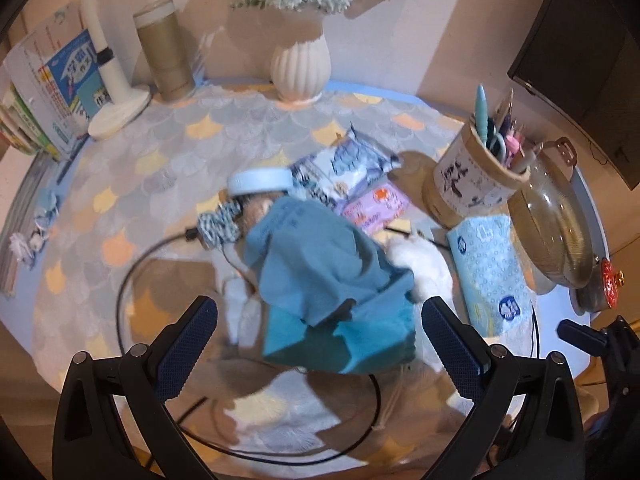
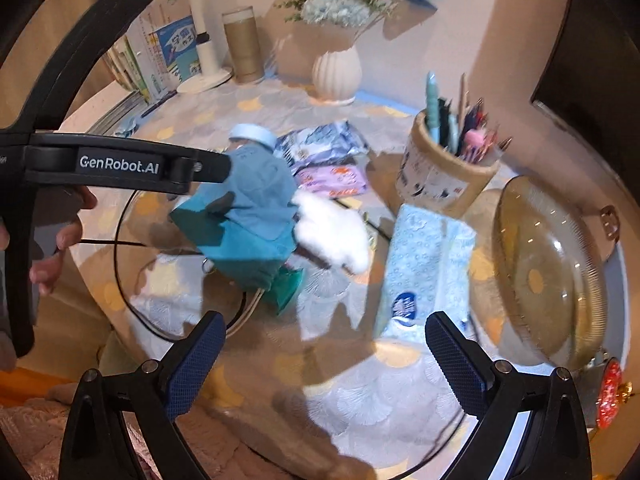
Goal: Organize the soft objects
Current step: 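Move both tools toward the plush pile, aiming at the white toys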
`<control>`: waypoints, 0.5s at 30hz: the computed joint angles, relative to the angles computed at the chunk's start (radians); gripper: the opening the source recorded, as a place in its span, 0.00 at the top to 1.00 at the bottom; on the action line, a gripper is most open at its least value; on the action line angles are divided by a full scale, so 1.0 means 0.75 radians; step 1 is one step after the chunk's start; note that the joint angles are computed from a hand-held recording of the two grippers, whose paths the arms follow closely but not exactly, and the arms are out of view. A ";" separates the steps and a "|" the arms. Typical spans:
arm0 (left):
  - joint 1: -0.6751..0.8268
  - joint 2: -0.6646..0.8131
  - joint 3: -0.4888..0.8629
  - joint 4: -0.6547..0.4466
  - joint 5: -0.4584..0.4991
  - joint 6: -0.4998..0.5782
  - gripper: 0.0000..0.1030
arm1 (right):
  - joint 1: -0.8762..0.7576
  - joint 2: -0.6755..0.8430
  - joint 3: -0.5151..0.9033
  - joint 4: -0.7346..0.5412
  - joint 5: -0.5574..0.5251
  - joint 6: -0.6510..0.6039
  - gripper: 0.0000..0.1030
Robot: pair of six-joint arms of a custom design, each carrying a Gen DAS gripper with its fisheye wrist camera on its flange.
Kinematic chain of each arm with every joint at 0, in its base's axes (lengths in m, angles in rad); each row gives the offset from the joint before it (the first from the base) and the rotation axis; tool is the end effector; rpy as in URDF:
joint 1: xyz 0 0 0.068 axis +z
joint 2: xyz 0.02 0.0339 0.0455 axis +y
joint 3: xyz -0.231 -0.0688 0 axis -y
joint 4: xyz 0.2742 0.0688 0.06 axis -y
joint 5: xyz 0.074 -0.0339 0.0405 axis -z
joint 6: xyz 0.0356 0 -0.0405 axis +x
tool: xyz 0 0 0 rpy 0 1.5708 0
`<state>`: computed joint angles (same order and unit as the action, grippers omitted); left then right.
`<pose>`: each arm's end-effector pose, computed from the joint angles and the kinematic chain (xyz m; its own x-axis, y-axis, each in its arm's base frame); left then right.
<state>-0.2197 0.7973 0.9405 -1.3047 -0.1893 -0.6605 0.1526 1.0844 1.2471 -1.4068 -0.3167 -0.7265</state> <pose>0.1623 -0.0294 0.2773 -0.7935 -0.4402 -0.4202 -0.4380 0.8925 -0.1078 0.2034 0.0425 0.3192 -0.5382 -0.7214 -0.4358 -0.8036 0.5951 0.0073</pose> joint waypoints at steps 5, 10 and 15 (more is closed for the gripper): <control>-0.021 -0.141 -0.132 -0.053 0.053 -0.109 0.01 | 0.036 0.058 -0.007 -0.070 -0.029 -0.031 0.02; 0.113 -0.298 -0.214 -0.136 0.098 -0.110 0.01 | 0.111 0.114 -0.018 -0.100 0.007 -0.004 0.02; 0.219 -0.332 -0.249 -0.147 0.146 -0.082 0.01 | 0.135 0.104 -0.039 -0.107 0.016 -0.034 0.02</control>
<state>-0.0557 0.5485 0.7537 -1.4147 -0.0797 -0.7218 0.2539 1.1624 1.2180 -1.4871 -0.3045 -0.7518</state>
